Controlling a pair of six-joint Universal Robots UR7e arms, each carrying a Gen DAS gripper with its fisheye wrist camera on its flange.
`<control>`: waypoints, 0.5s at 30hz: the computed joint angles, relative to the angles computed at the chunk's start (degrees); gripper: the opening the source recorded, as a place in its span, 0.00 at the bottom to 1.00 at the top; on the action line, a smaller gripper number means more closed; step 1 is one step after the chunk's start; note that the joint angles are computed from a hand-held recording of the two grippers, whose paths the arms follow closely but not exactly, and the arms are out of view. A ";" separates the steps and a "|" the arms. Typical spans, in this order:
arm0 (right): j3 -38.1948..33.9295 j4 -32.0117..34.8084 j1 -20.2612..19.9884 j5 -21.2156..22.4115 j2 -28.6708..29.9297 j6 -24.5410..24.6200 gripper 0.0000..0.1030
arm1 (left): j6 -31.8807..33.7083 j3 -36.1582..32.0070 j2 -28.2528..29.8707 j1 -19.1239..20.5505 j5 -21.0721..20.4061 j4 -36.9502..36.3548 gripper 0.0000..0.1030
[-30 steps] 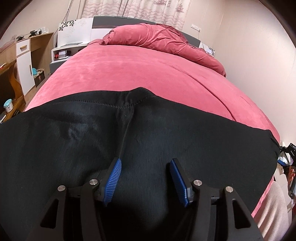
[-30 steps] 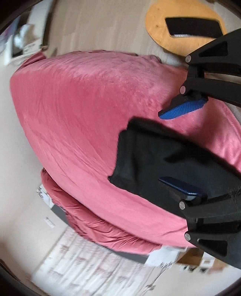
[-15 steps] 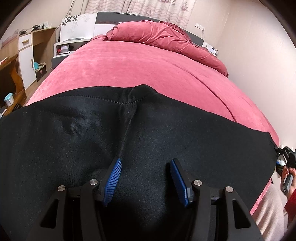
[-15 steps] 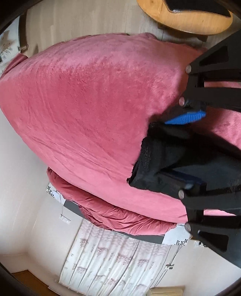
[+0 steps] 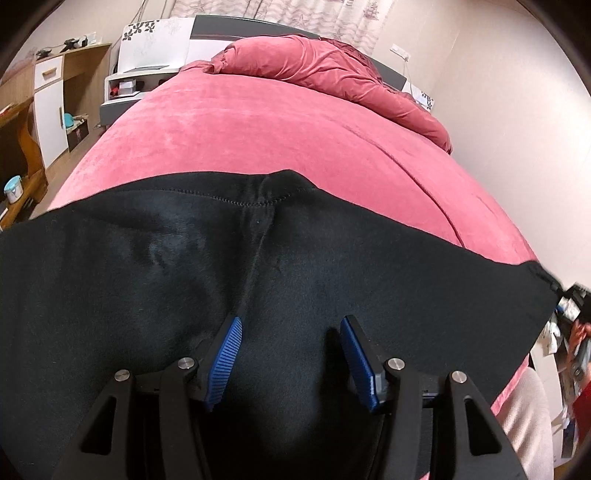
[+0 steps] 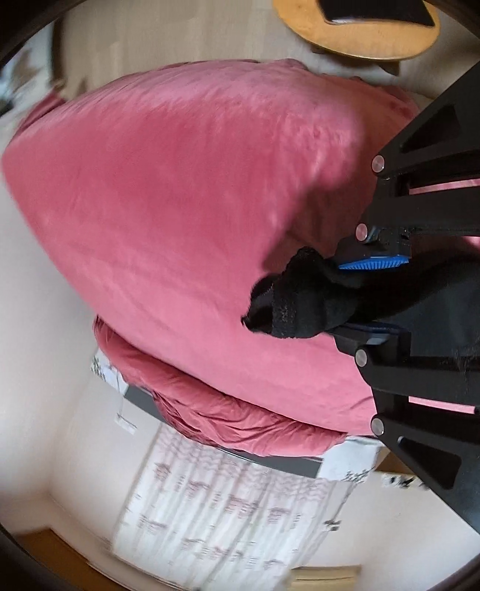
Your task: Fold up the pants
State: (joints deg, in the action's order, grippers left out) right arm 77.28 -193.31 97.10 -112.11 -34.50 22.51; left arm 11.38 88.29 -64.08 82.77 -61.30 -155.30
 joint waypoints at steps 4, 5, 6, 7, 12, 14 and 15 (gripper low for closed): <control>-3.24 0.69 4.29 -4.04 1.38 -4.46 0.21 | 0.78 1.53 -1.07 -0.26 0.87 -1.36 0.56; -3.39 0.43 4.97 -4.56 1.53 -5.02 0.21 | 0.64 2.00 -1.34 -0.21 0.69 -1.71 0.56; -4.31 0.32 6.14 -5.52 2.13 -5.87 0.21 | 0.28 2.46 -1.67 -0.03 0.33 -2.12 0.56; -4.40 0.02 6.89 -5.96 2.28 -6.29 0.21 | 0.12 2.91 -1.94 0.12 0.04 -2.46 0.56; -8.44 -0.38 11.59 -9.41 5.51 -9.72 0.21 | 0.26 5.55 -3.11 0.80 -1.92 -5.42 0.57; -10.71 0.57 13.44 -11.69 7.16 -12.10 0.21 | -0.12 5.94 -3.26 1.20 -3.15 -6.34 0.57; -11.61 0.75 14.17 -12.58 7.88 -13.54 0.21 | -0.65 6.07 -3.31 1.32 -3.70 -6.60 0.57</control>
State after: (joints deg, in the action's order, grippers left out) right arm 65.66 -192.56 111.27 -124.69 -26.62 8.98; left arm 10.73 94.36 -67.39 84.10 -65.00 -161.89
